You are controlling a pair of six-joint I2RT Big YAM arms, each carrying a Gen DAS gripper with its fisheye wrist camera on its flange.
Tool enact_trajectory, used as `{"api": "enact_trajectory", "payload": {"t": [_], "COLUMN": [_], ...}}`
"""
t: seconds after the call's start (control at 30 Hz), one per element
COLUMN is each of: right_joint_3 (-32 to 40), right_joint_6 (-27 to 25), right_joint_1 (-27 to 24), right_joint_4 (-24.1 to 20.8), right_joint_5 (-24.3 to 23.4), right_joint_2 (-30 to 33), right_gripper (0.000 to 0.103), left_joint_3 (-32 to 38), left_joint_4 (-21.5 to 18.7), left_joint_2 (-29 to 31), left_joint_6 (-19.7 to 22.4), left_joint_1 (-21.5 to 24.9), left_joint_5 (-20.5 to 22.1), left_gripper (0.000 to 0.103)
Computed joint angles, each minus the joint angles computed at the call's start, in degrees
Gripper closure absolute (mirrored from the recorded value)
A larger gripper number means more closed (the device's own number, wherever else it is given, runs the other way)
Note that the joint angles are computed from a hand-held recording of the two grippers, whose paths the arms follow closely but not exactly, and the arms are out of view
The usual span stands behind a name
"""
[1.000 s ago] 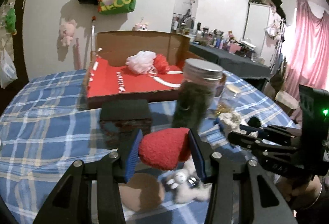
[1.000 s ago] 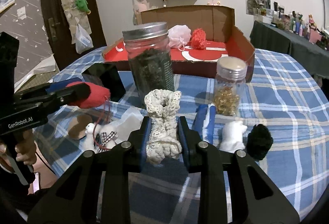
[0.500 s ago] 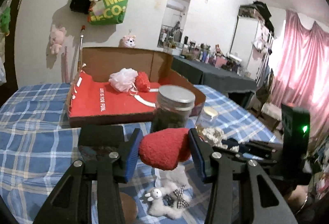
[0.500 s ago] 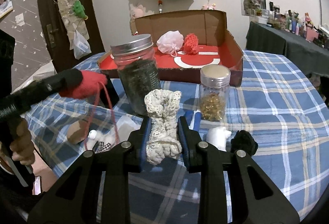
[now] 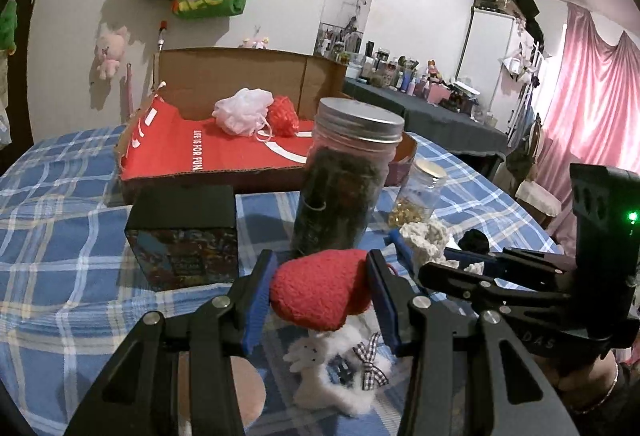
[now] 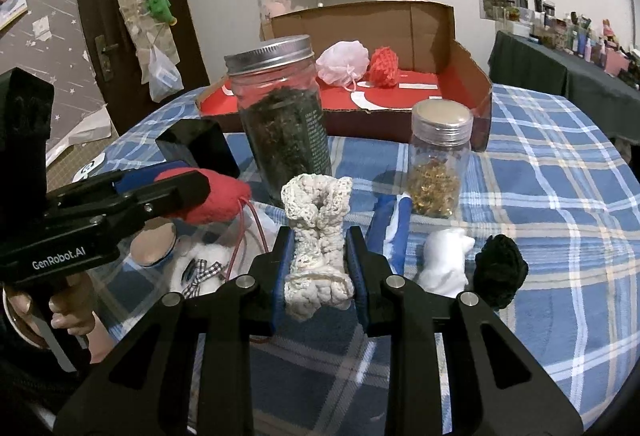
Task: Organize soft objects
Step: 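Carry the heart plush and knitted scrunchie over the cardboard box with both tools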
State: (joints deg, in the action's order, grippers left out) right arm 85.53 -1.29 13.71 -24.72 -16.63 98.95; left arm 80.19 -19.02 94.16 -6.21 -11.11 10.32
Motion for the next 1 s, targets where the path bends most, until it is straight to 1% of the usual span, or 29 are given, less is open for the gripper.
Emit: {"api": "enact_trajectory", "payload": {"t": [0.13,0.2,0.33,0.53,0.67,0.87,1.0], "right_joint_3": [-0.03,-0.07,-0.25,-0.38,-0.14,1.42,2.77], "right_joint_6": [0.11,0.34,1.21,2.54,3.24,4.08,4.65], "right_joint_1": [-0.27,-0.62,-1.59,-3.22,-4.06,-5.86,-6.79], "right_joint_4": [-0.06,-0.18,-0.69,-1.49,-1.91,-3.88,-5.15], "right_joint_5": [-0.19,-0.37,-0.94,-1.3,-1.01,-2.23,-2.81], "right_joint_2": [0.01,-0.07,-0.41,-0.8,-0.84,-0.11,0.73], "right_gripper": [0.077,0.077,0.077,0.077,0.077,0.077,0.077], "left_joint_3": [0.07,-0.33,-1.37,-2.72,-3.15,-3.14,-3.29], "left_joint_4": [-0.53,-0.77,-1.33,-2.01,-2.74,-4.27,-4.57], "left_joint_2": [-0.11,-0.59,-1.81,-3.46,-3.87,-3.98,-4.1], "left_joint_6": [-0.17,-0.48,-1.25,-3.0,-4.55,-5.73,-6.51], "left_joint_1": [0.4,1.04,2.35,4.5,6.15,8.49,10.0], "left_joint_5": [0.28,0.85,0.71,0.51,1.11,0.63,0.25], "left_gripper": [0.055,0.055,0.055,0.055,0.055,0.055,0.055]}}
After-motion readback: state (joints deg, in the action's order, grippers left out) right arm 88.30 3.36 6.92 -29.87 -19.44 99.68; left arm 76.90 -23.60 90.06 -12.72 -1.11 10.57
